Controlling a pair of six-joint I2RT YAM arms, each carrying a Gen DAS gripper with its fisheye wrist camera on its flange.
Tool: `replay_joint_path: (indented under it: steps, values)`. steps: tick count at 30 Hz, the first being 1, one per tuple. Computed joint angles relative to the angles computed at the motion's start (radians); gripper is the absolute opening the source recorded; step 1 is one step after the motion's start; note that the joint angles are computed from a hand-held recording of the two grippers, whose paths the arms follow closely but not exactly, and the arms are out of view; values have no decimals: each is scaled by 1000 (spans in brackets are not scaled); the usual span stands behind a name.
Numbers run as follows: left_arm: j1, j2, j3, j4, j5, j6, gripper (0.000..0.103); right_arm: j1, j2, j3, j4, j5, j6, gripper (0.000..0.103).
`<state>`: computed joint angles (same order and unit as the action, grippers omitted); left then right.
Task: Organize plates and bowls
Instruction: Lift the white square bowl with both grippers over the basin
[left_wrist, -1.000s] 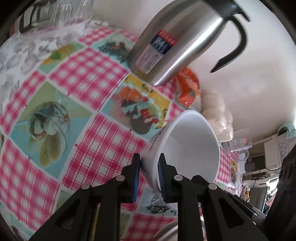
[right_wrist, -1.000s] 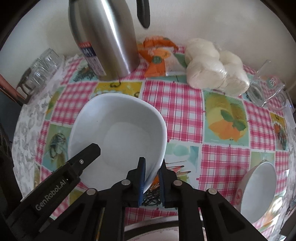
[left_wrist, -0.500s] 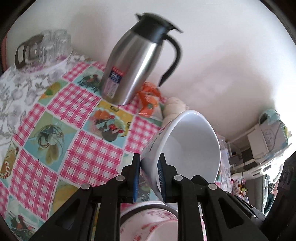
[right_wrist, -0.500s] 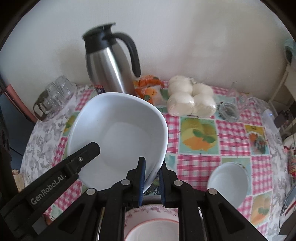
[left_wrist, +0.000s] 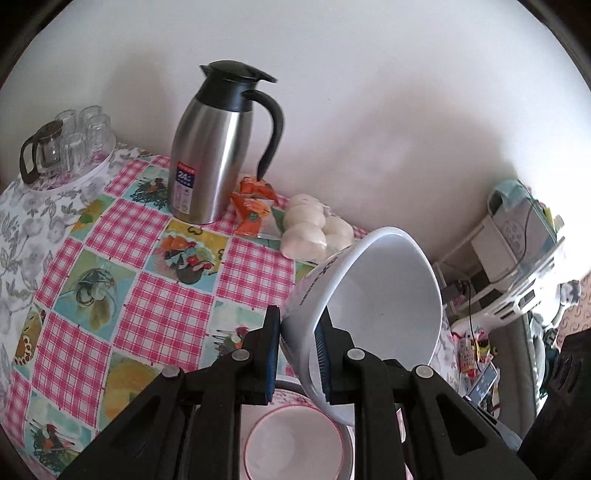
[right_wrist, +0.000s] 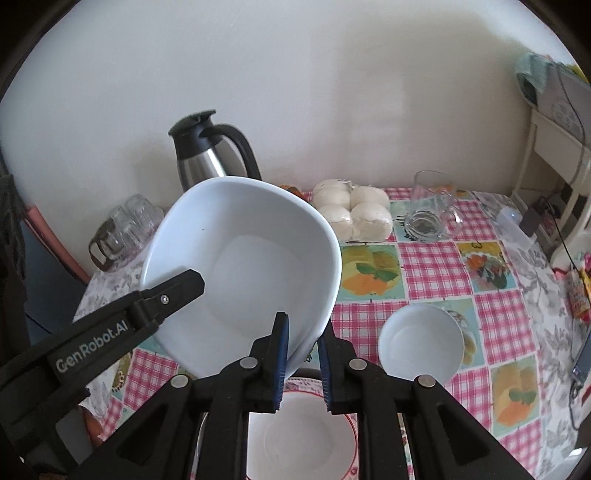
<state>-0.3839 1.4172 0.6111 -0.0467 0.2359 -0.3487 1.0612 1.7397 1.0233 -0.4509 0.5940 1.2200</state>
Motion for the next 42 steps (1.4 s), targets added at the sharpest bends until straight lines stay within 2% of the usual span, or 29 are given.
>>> replay_joint_path:
  steps: [6,15,23,28,37,42]
  values:
    - [-87,-51,-18,-27,-62,-13,19,50,-62,-99,32,42,76,18]
    - [-231,-100,-38,-55,-158,-45,19,142,-172,-210,-12,113,227,18]
    - [-320,-138,-51,-91,-236,-61,19,219,-224,-274,-44,143,349,18]
    - [-351,-156,-76,-105,-253,-77,19,260,-232,-298,-48,150,414,18]
    - [-384,-175,-127,-117,-280,-103,19,310,-220,-322,-32,138,461,18]
    - [-377,-169,-145,-123,-281,-111,19,310,-205,-321,-9,120,447,18]
